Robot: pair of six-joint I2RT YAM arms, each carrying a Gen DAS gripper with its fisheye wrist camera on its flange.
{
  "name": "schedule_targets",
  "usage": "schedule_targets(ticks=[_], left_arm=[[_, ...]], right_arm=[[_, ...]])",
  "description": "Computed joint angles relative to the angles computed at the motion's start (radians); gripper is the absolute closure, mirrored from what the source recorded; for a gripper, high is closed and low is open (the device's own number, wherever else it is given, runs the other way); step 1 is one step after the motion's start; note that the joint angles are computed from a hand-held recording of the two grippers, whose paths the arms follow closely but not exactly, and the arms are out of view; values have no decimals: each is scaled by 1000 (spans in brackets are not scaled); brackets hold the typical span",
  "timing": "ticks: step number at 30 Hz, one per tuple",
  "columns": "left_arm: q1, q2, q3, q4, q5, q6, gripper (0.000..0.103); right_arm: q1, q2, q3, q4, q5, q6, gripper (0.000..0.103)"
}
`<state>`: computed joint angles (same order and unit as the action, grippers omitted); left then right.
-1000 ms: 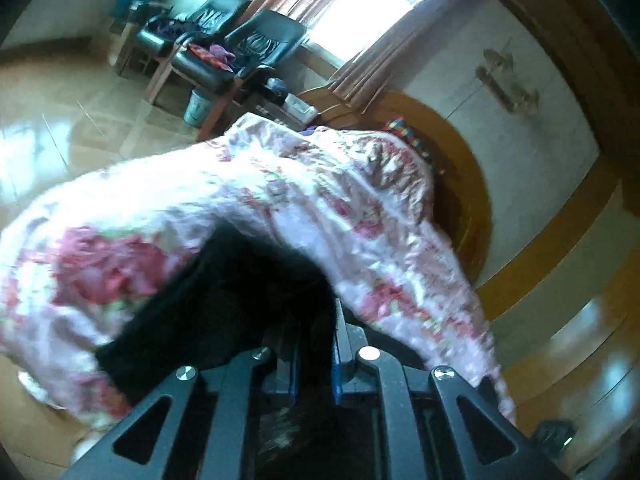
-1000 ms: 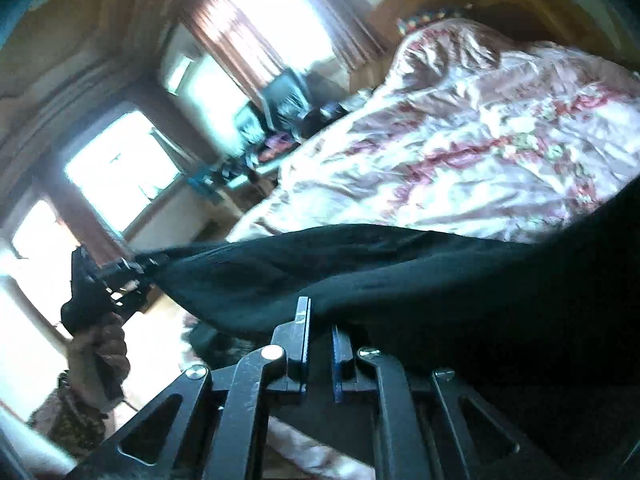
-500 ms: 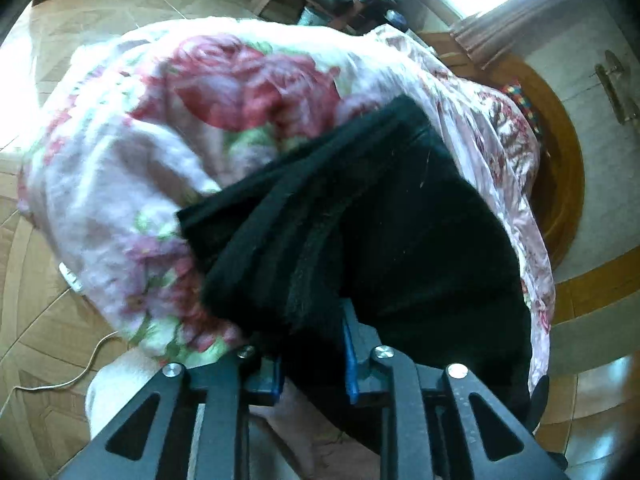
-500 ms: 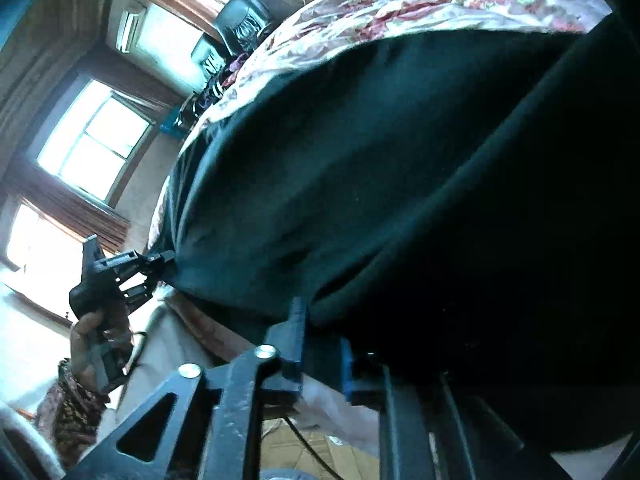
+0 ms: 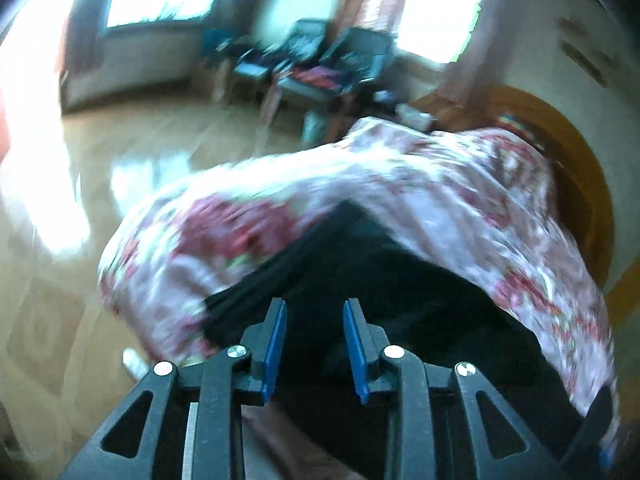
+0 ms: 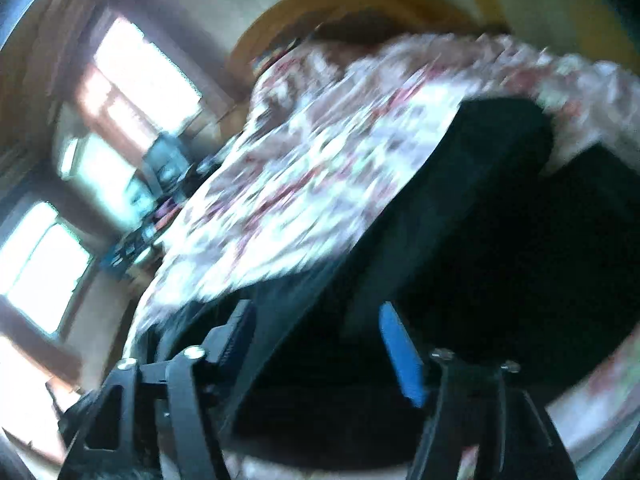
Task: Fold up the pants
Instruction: 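Fold the held hem over toward the right tool and lay it down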
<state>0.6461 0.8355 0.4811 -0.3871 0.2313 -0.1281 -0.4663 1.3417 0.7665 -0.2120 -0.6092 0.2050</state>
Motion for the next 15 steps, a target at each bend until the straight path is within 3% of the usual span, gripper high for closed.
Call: schedule_targets(ticks=[3, 5, 6, 8, 12, 15], left_arm=[[-250, -46, 0, 5, -136, -38, 73], [-379, -51, -9, 30, -220, -67, 73], [-430, -73, -19, 28, -245, -81, 73], [-494, -92, -31, 29, -249, -101, 70], [-615, -59, -20, 11, -275, -112, 69], [-667, 41, -20, 61, -248, -102, 69]], right_arm=[[45, 143, 174, -36, 132, 48, 34], [101, 248, 327, -146, 271, 28, 31], [156, 322, 433, -232, 394, 12, 30], [216, 431, 553, -296, 526, 4, 29], [276, 515, 577, -345, 660, -39, 29], [272, 513, 518, -300, 703, -87, 29]])
